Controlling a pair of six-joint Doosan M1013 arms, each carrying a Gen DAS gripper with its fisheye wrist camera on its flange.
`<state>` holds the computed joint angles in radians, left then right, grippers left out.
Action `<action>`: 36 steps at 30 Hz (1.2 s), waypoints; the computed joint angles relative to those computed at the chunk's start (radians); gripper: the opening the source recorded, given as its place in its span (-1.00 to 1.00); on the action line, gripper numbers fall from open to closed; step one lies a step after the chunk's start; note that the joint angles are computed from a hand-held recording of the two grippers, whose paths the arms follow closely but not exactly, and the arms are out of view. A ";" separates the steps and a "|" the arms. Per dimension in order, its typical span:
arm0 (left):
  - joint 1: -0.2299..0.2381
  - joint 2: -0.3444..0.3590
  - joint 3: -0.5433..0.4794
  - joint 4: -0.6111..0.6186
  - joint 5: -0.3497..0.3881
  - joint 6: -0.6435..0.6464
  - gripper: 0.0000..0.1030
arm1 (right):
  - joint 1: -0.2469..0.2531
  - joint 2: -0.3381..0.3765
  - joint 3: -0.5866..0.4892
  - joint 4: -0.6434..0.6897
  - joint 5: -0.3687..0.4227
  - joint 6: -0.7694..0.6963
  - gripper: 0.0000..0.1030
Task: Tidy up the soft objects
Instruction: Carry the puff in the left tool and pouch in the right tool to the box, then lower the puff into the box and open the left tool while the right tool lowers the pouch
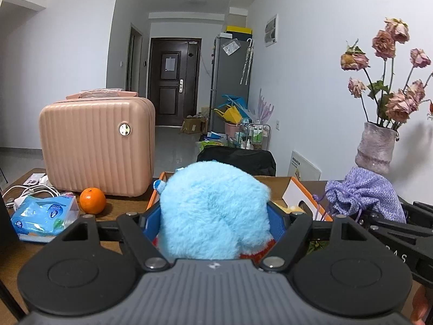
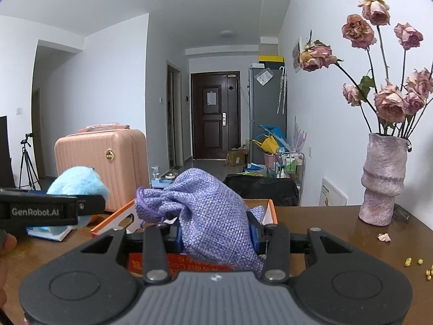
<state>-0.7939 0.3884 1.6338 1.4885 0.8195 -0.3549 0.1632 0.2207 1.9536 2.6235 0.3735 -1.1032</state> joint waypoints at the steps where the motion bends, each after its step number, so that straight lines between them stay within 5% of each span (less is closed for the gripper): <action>1: 0.004 0.003 -0.005 0.000 -0.002 -0.002 0.49 | 0.000 0.004 -0.008 -0.004 -0.004 0.005 -0.19; 27: 0.082 0.094 -0.140 -0.079 -0.026 0.113 0.49 | 0.001 0.134 -0.248 -0.436 -0.163 0.378 -0.19; 36: 0.109 0.141 -0.202 -0.165 -0.027 0.209 0.49 | 0.009 0.200 -0.335 -0.941 -0.206 0.872 -0.18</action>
<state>-0.6851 0.5296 1.4318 1.3232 0.7924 -0.1461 0.1725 0.4210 1.6183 1.6822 0.1671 -0.2310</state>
